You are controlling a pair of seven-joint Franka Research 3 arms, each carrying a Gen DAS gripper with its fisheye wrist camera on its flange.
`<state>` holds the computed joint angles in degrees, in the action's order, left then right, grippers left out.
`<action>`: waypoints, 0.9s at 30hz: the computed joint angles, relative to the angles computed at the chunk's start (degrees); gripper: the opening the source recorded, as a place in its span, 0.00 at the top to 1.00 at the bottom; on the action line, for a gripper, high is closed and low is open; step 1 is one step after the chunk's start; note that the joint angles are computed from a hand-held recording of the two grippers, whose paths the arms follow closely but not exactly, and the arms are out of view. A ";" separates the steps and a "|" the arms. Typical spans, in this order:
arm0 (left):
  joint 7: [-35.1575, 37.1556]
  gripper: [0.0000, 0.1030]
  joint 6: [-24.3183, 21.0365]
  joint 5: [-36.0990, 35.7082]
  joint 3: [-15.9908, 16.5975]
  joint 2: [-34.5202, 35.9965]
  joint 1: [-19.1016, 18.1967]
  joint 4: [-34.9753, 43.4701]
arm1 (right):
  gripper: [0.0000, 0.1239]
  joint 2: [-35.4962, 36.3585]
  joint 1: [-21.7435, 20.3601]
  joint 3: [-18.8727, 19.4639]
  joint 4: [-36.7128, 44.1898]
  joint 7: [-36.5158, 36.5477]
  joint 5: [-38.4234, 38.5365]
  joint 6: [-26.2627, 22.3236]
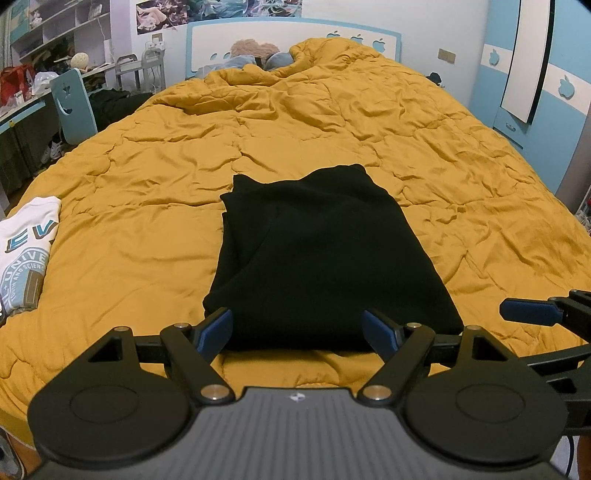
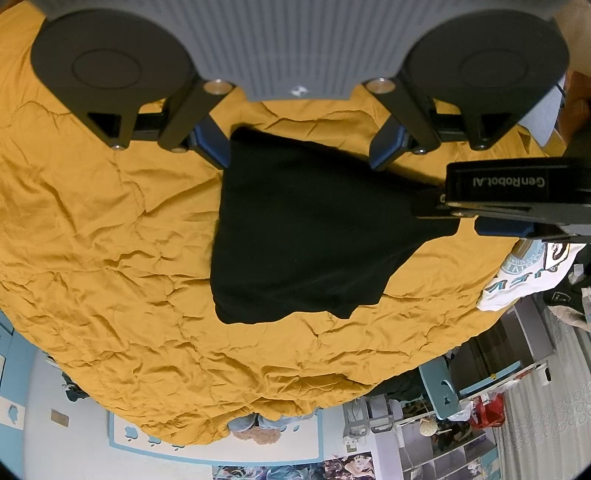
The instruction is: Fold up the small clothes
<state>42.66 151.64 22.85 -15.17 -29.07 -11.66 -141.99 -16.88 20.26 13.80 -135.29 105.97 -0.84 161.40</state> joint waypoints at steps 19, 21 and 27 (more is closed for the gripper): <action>0.46 0.09 3.81 -1.04 1.09 -0.30 -0.94 -1.35 | 0.37 0.20 0.00 -0.03 0.13 0.27 -0.21 0.10; 0.90 0.09 4.29 -1.89 1.39 -0.15 -1.18 -1.43 | 0.37 0.13 0.10 -0.16 0.03 0.09 -0.08 0.14; 1.89 0.09 4.03 -2.25 1.06 0.06 -0.98 -1.17 | 0.37 0.04 -0.15 0.14 -0.01 0.81 -0.29 0.06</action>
